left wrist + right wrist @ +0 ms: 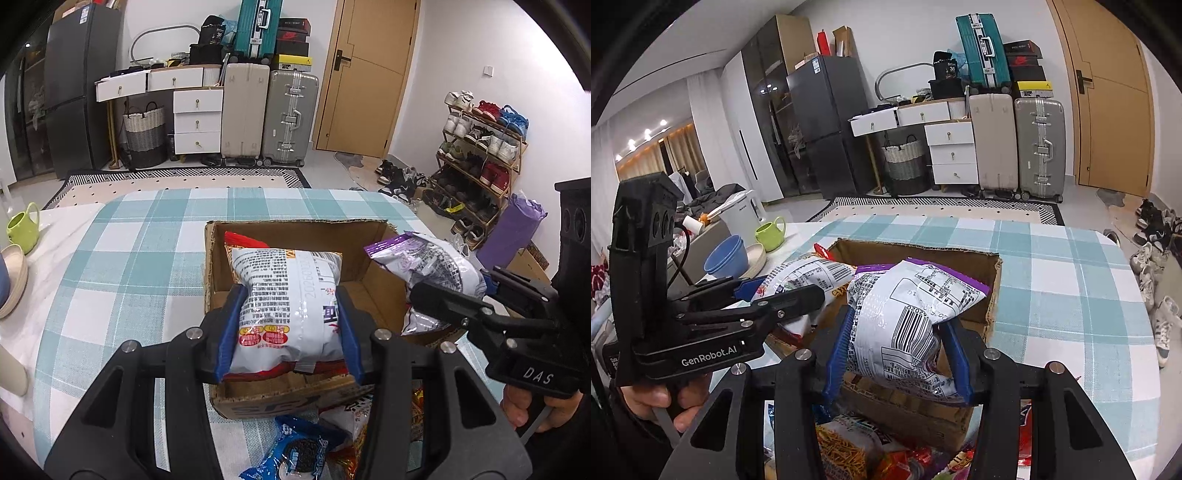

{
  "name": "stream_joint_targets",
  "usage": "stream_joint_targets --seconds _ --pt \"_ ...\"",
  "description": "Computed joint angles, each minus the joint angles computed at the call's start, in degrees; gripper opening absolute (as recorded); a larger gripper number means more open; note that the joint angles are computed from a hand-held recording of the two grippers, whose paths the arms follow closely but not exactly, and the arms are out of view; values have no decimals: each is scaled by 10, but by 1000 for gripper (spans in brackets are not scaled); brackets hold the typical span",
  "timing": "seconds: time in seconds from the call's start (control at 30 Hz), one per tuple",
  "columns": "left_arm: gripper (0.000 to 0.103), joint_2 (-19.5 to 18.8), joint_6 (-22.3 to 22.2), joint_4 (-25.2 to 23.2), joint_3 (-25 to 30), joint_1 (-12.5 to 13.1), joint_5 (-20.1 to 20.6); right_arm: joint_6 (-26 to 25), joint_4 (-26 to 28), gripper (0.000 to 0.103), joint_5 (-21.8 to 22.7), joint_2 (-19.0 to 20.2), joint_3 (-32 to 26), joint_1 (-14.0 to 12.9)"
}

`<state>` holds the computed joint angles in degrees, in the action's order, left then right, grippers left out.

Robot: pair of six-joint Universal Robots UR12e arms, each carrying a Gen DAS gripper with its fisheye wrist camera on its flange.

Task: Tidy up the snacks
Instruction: 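Carry both bags into the box and open both grippers, then move the left gripper over the wrapped orange cake and lower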

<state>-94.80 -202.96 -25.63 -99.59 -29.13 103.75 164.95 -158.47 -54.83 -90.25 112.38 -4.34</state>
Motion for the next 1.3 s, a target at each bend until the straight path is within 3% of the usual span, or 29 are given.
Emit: stream_joint_targets --seconds 0.2,0.37,0.43,0.47,0.53,0.67,0.73,1.3 --pt "45 -8 4 -6 5 5 0 11 -9 52 1 0 1 -2" --pt "45 -5 0 -11 5 9 -6 28 -36 74 3 -15 14 -15" --pt "55 -2 -1 -12 4 8 -6 27 -35 91 7 -21 18 -21" --pt "59 1 -2 -11 2 8 -8 28 -43 94 14 -25 24 -26" --pt "79 5 -7 -17 2 6 -6 35 -56 102 14 -32 32 -32" --pt "86 19 -14 -17 -8 1 0 31 -48 102 4 -46 42 -38" --pt "102 24 -23 -24 -11 -4 12 31 -49 102 -3 -55 49 -42" --pt "102 86 -47 -47 -66 -46 45 15 24 102 8 -127 105 -78"
